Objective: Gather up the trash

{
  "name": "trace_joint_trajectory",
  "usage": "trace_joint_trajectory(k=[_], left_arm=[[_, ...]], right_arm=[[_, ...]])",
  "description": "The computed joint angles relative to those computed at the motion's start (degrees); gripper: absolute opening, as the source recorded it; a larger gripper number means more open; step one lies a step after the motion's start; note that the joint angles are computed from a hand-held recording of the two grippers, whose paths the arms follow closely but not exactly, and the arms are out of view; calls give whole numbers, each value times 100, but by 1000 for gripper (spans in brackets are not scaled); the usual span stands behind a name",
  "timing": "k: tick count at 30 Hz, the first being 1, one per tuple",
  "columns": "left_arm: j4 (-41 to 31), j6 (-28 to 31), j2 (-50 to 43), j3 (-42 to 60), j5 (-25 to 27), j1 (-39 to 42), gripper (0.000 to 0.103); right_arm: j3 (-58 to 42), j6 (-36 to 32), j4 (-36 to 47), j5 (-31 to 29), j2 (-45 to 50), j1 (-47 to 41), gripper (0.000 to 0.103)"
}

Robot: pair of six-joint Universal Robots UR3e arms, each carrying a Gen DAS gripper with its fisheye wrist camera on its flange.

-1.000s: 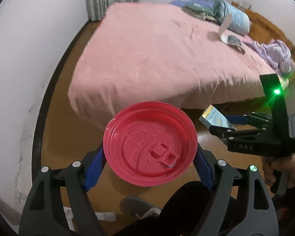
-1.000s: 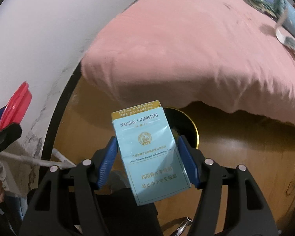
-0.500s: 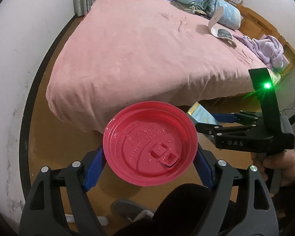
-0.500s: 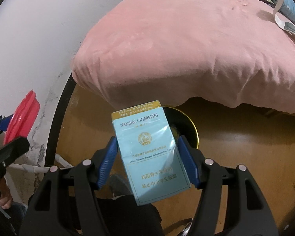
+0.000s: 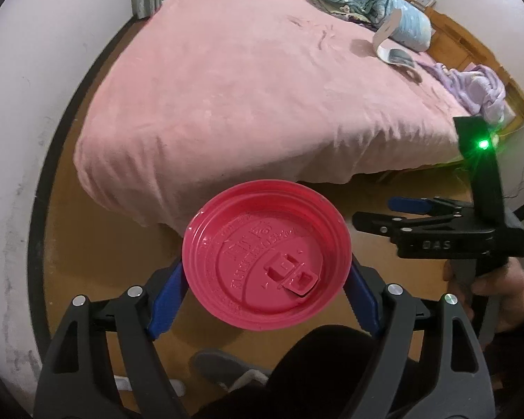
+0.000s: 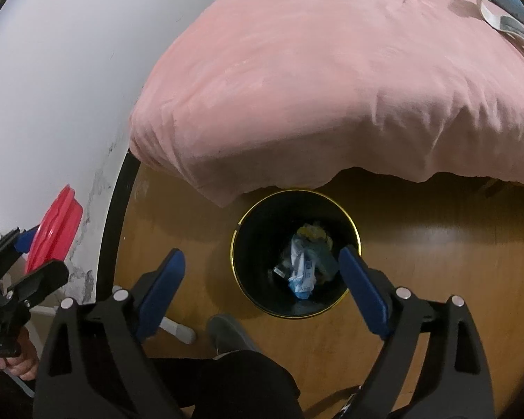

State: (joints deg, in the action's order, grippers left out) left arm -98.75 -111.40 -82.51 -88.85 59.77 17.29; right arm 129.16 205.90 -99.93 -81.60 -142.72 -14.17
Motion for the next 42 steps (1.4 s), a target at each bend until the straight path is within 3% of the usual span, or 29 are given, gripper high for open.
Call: trace_joint_trajectory(k=[3,4,5,21,25,28,31,35,39,40,42], left_arm=[[-406,144,-87,220,-262,94,82],[-501,150,-118,278,-351,119,91],[-542,144,-123,302,-404,140,93],[-868,279,-144,448,-577,315,93],[-1163,345,-172,595,-634,515,93],[-1199,279,33,690,-576,866,93],[-2462,769,17,1644,-710,1707,93],[-4575,2527,168,3149,-1165,4004,96],[-6602,3991,-865,5455,-1193,6404,96],[-6973,4175,-1255,6055,-1211,6865,96],[-7087,3975,-2171,7255,-1219,7610,96]], right_arm=[[14,-65,142,93,-159,-189,87],[12,-14,123,47,-168,-173,87],[2,37,100,2,-157,-154,87],[-33,101,-33,44,-27,56,87],[-230,514,-514,-295,540,768,89],[-650,933,-944,-894,1243,1641,92],[-1458,1284,-1203,-1450,2138,2667,92],[-2860,1506,-1422,-2044,3461,3976,93],[-4974,1391,-1358,-2279,5200,5156,93],[-5574,1275,-1359,-2250,5673,5391,93],[-6774,930,-1538,-2159,6663,5827,93]])
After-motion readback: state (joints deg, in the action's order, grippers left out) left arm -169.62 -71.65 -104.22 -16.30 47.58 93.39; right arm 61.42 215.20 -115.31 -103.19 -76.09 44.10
